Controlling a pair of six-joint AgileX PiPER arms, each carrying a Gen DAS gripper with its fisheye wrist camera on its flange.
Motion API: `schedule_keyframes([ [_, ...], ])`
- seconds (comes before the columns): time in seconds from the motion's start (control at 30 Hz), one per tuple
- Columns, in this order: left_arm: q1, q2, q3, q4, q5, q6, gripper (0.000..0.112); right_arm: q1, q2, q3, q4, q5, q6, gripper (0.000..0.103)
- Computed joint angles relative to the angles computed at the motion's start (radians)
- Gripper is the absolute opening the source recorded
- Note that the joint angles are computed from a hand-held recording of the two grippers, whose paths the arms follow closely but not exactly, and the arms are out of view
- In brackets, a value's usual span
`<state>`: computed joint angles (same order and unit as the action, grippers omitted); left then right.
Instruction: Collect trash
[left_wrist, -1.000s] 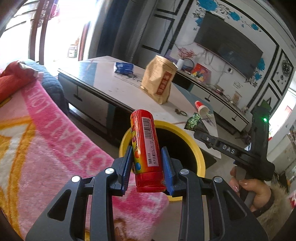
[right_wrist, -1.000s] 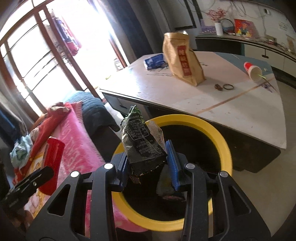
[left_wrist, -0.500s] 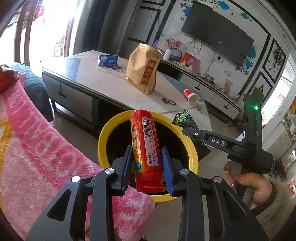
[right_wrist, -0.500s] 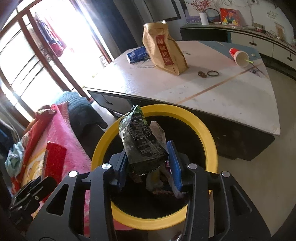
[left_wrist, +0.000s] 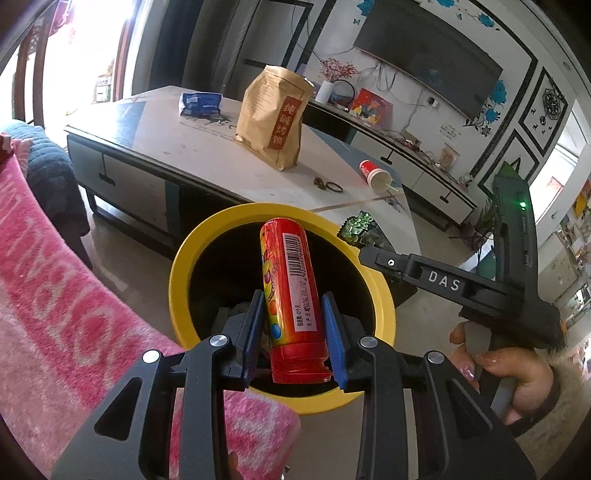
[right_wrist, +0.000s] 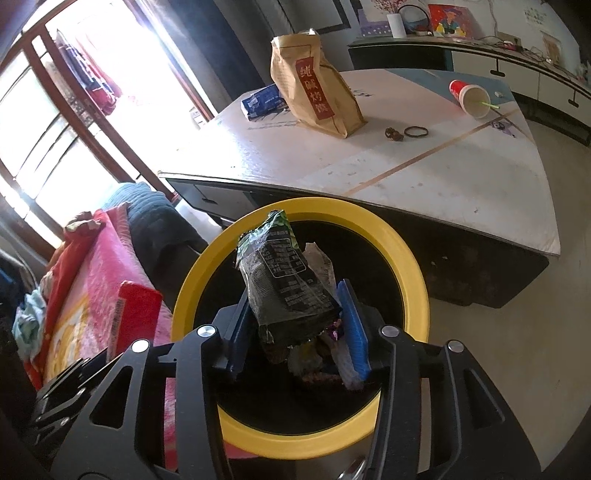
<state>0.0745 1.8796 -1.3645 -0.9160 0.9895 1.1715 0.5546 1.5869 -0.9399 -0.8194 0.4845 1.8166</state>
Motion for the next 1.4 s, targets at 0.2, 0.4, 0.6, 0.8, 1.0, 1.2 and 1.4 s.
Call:
schedule_keyframes([
  [0.2,-0.034,0.035,-0.051,0.021,0.017,-0.015,0.031,0.005,-0.017,0.012,-0.001,0.017,0.012,0.047],
  [0.4,-0.041,0.044,-0.066,0.027,0.016,-0.027,0.057,0.022,-0.041,0.029,-0.015,0.046,0.033,0.052],
  [0.6,-0.016,0.029,-0.059,0.017,0.021,-0.03,0.077,0.04,-0.066,0.038,-0.017,0.076,0.048,0.059],
  [0.8,0.022,0.002,-0.053,0.017,0.035,-0.031,0.093,0.071,-0.082,0.028,-0.018,0.124,0.047,0.066],
  [1.0,0.079,-0.028,-0.045,0.018,0.044,-0.022,0.096,0.14,-0.096,-0.001,-0.045,0.213,0.08,0.081],
  [1.2,0.143,-0.05,-0.054,0.016,0.068,0.003,0.096,0.247,-0.093,-0.057,-0.077,0.325,0.116,0.091],
  [1.4,0.225,-0.081,-0.043,0.004,0.082,0.038,0.096,0.343,-0.055,-0.133,-0.093,0.399,0.119,0.092],
])
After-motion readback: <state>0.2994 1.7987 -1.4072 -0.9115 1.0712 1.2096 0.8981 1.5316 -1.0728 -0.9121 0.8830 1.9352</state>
